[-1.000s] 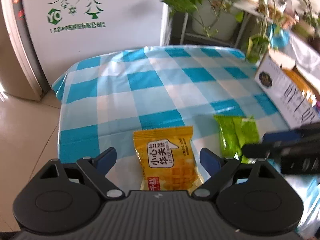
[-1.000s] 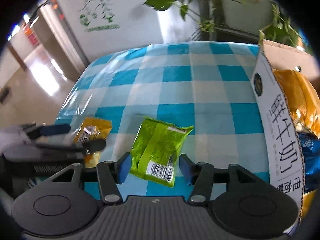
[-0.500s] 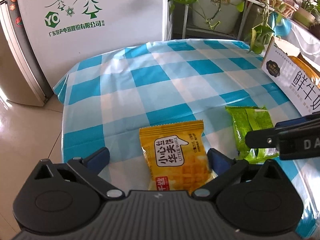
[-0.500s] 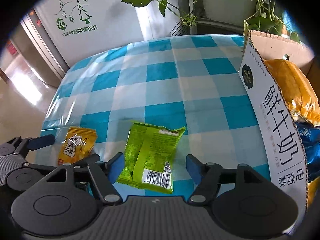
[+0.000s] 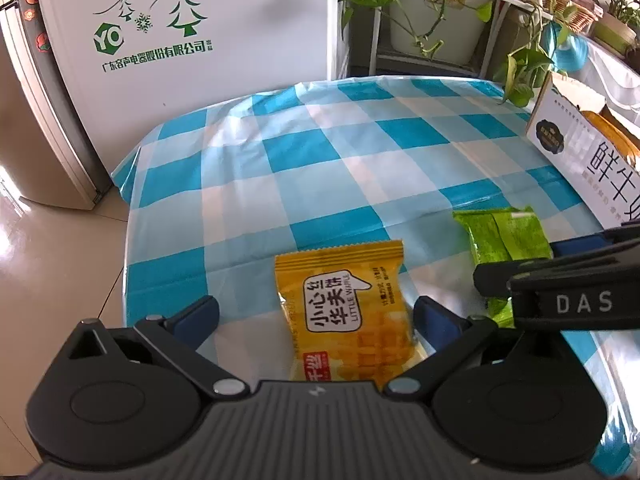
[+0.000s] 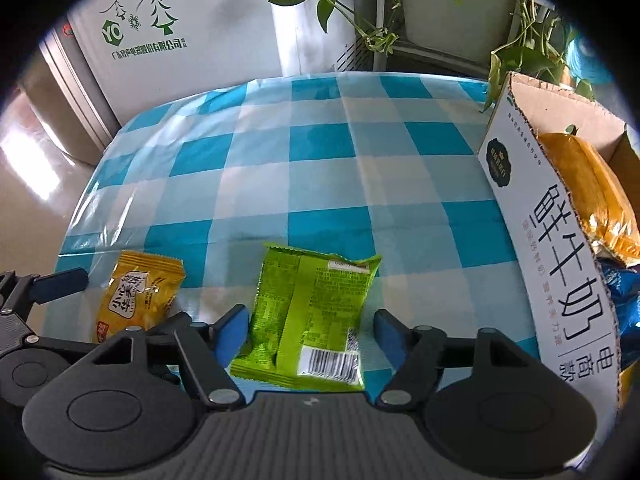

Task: Organize snacks
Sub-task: 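Hold the green bag in the right gripper while the left grasps the yellow waffle bag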

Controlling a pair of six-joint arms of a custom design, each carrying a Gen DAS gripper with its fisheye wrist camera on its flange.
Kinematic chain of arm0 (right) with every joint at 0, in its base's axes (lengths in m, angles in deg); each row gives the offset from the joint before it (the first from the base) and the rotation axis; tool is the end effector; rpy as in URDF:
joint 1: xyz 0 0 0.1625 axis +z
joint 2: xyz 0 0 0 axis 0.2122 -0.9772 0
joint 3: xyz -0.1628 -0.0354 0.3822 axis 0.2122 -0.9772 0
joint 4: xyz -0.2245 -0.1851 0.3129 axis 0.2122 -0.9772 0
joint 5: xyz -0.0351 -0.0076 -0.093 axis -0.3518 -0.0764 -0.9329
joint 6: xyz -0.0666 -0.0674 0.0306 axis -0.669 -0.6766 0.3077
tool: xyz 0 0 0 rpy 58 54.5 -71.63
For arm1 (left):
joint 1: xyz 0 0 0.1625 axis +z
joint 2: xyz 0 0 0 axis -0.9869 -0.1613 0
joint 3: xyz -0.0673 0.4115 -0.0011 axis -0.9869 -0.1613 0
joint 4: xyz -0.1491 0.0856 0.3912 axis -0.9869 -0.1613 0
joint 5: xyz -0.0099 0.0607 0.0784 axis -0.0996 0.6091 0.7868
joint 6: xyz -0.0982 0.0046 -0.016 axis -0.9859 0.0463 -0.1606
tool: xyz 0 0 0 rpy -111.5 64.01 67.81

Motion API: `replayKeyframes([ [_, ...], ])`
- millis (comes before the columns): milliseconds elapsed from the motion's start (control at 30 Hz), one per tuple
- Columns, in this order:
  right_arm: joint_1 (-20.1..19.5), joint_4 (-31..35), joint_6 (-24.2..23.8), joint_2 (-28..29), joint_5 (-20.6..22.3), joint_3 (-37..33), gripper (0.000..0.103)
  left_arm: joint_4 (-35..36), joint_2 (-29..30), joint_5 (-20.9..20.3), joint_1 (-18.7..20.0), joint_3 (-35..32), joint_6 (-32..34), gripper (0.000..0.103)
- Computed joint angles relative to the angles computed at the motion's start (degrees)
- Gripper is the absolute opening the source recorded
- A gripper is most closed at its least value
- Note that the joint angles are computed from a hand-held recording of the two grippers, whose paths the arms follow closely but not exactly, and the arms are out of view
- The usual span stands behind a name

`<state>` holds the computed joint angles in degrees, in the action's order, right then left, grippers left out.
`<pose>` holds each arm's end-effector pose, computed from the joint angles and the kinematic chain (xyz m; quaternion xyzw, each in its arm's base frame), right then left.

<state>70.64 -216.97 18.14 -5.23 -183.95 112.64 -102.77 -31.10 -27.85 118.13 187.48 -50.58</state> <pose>0.0157 -0.4865 0.2212 0.0692 -0.8972 0.2257 0.3732 -0.2817 -0.4752 -0.0958 0.2467 0.8829 -0.2313 0.3257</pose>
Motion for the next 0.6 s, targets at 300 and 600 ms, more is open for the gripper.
replayKeyframes([
  [300,-0.1,0.5,-0.8,-1.3,0.1,0.5,0.056,-1.7,0.4,-1.4,-0.8,-0.2,2.3,0.077],
  [600,0.1,0.4,0.2,-4.3,1.5,2.5,0.056,-4.6,-0.1,-3.3,-1.9,1.3,2.8,0.058],
])
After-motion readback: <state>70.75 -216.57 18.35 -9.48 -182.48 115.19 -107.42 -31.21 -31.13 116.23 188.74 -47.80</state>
